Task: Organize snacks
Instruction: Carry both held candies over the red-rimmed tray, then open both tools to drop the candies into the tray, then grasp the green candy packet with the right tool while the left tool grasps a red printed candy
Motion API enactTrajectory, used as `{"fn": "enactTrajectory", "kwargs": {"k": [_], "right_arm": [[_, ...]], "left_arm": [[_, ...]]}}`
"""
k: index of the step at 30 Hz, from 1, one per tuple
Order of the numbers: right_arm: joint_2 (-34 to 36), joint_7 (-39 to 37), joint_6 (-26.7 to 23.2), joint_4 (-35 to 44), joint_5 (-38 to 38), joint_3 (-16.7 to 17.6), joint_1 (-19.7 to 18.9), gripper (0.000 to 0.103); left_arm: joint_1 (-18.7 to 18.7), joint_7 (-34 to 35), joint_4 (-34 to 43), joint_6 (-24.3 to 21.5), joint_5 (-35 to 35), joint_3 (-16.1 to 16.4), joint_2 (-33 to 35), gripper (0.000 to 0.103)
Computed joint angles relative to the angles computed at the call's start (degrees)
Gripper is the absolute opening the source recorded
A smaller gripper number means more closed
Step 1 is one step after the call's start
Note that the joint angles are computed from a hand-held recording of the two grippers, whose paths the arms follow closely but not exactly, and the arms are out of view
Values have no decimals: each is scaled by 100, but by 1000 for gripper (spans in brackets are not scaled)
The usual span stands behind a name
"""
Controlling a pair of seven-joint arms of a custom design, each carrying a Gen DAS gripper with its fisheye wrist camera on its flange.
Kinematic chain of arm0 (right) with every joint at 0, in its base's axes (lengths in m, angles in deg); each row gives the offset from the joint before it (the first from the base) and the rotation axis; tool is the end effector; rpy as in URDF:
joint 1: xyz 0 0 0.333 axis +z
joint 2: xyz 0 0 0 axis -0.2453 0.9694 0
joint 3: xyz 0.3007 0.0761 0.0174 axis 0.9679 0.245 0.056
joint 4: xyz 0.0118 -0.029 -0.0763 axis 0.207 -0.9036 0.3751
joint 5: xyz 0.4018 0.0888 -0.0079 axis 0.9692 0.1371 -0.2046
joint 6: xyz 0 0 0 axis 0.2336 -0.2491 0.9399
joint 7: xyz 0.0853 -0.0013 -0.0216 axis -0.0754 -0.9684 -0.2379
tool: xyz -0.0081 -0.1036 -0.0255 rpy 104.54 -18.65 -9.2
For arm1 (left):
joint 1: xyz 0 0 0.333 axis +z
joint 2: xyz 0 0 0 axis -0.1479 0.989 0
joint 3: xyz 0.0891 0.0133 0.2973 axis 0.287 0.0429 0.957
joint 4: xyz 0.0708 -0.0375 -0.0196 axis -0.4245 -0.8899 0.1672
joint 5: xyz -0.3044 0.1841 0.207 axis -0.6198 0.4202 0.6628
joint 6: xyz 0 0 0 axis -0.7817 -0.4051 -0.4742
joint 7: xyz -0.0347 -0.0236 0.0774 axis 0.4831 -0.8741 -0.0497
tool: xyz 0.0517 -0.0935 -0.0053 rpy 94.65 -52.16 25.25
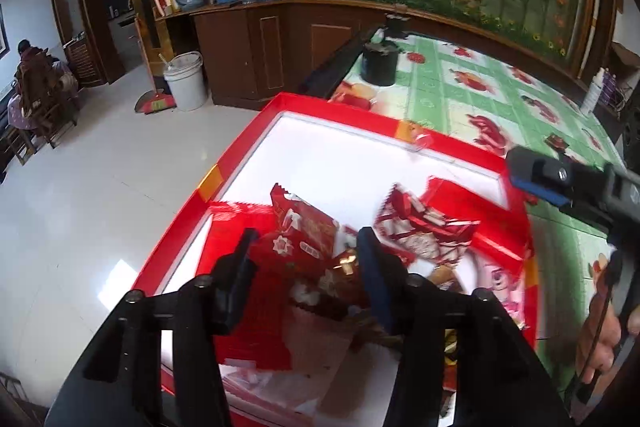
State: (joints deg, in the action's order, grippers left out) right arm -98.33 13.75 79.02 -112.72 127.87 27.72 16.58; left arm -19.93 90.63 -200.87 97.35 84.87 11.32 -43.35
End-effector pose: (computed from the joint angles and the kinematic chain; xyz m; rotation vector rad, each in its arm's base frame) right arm 0.4563 0.2837 0.4915 -1.6654 1.2932 0.1301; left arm 0.3797 -0.2872 0.4996 -1.8718 1.6288 -0.6390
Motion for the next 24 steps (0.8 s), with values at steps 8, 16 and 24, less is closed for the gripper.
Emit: {"fn": "enactTrajectory", "kwargs": {"k": [8, 16, 24], "right_arm": [[-452, 602, 606, -456, -566, -316, -448, 49], [-924, 1987, 1276, -1063, -1874, -892, -1162, 52], [-777, 2770, 1258, -1097, -3568, -1277, -1831, 52]], "left_arm": [[-181, 222, 608, -138, 279, -179, 525, 54], [-574, 668, 1643, -217, 878, -158, 1415, 64], [-1172, 1492, 3016, -643, 1440, 99, 2668, 72]]}}
